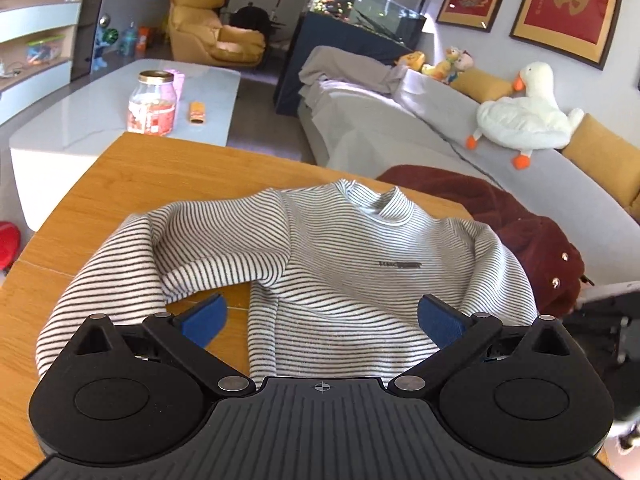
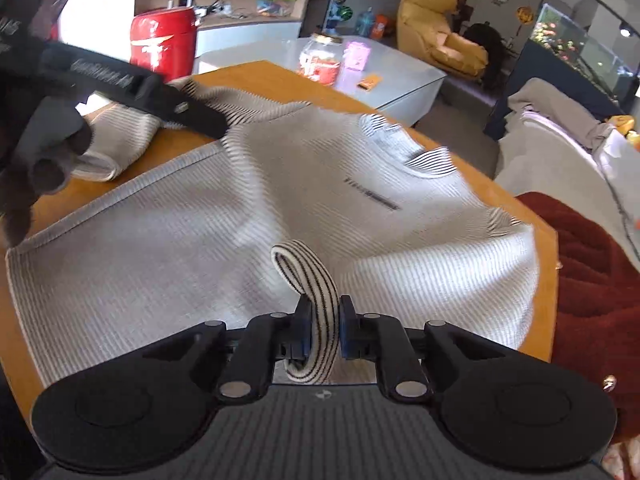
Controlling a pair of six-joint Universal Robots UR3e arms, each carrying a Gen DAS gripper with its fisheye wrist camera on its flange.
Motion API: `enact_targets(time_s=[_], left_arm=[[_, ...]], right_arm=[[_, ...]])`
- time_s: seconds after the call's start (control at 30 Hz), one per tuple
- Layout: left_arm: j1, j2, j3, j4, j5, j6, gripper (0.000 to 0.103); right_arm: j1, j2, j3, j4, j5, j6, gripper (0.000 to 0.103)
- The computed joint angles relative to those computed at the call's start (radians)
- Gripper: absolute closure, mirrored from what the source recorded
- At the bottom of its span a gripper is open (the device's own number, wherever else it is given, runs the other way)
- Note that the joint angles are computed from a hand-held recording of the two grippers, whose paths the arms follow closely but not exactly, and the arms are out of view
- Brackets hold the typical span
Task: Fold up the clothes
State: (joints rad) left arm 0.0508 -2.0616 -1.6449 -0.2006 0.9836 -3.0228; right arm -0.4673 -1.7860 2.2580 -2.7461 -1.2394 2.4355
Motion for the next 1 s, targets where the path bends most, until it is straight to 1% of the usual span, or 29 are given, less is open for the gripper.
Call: enact_targets(time_s=[0.07, 0.1, 0.17, 0.3, 0.4, 0.47, 0.53, 0.6, 0.67, 0.77, 1.0], left_arm=[[0.010, 0.036, -0.050, -0.002, 0.008, 0.036, 0.000], [0.016, 0.054, -0.074, -0.004, 0.009, 0.056, 0.000], [0.035, 0.089, -0.119, -0.024, -0.010, 0.112, 0.000], [0.051, 0.128, -0.175, -0.013, -0.021, 0.165, 0.000], [0.062, 0.142, -0.193, 0.007, -0.033, 0.159, 0.000], [0.071, 0.149, -0.197, 0.014, -0.037, 0.145, 0.000], [0.078, 0.153, -0.198, 0.016, -0.035, 0.134, 0.000], [0.083, 0.156, -0.197, 0.013, -0.028, 0.124, 0.000], [0.090, 0.162, -0.197, 0.002, -0.021, 0.117, 0.000], [0.101, 0.173, -0.206, -0.010, -0.013, 0.118, 0.000], [0.130, 0.202, -0.233, -0.015, 0.000, 0.124, 0.000]], right_arm=[[-0.052, 0.005, -0.054, -0.028, -0.006, 0.018, 0.094], [-0.088, 0.011, -0.096, -0.046, -0.006, 0.046, 0.094], [-0.177, 0.029, -0.190, -0.080, 0.021, 0.143, 0.094], [-0.324, 0.076, -0.402, -0.107, 0.144, 0.364, 0.094], [-0.350, 0.125, -0.537, -0.098, 0.244, 0.481, 0.094], [-0.323, 0.164, -0.607, -0.086, 0.290, 0.522, 0.094], [-0.271, 0.224, -0.684, -0.043, 0.328, 0.544, 0.094], [-0.202, 0.283, -0.732, -0.023, 0.325, 0.544, 0.094], [-0.116, 0.355, -0.769, -0.039, 0.276, 0.547, 0.094], [-0.017, 0.464, -0.823, -0.042, 0.233, 0.558, 0.094], [0.143, 0.660, -0.947, -0.056, 0.114, 0.605, 0.093]])
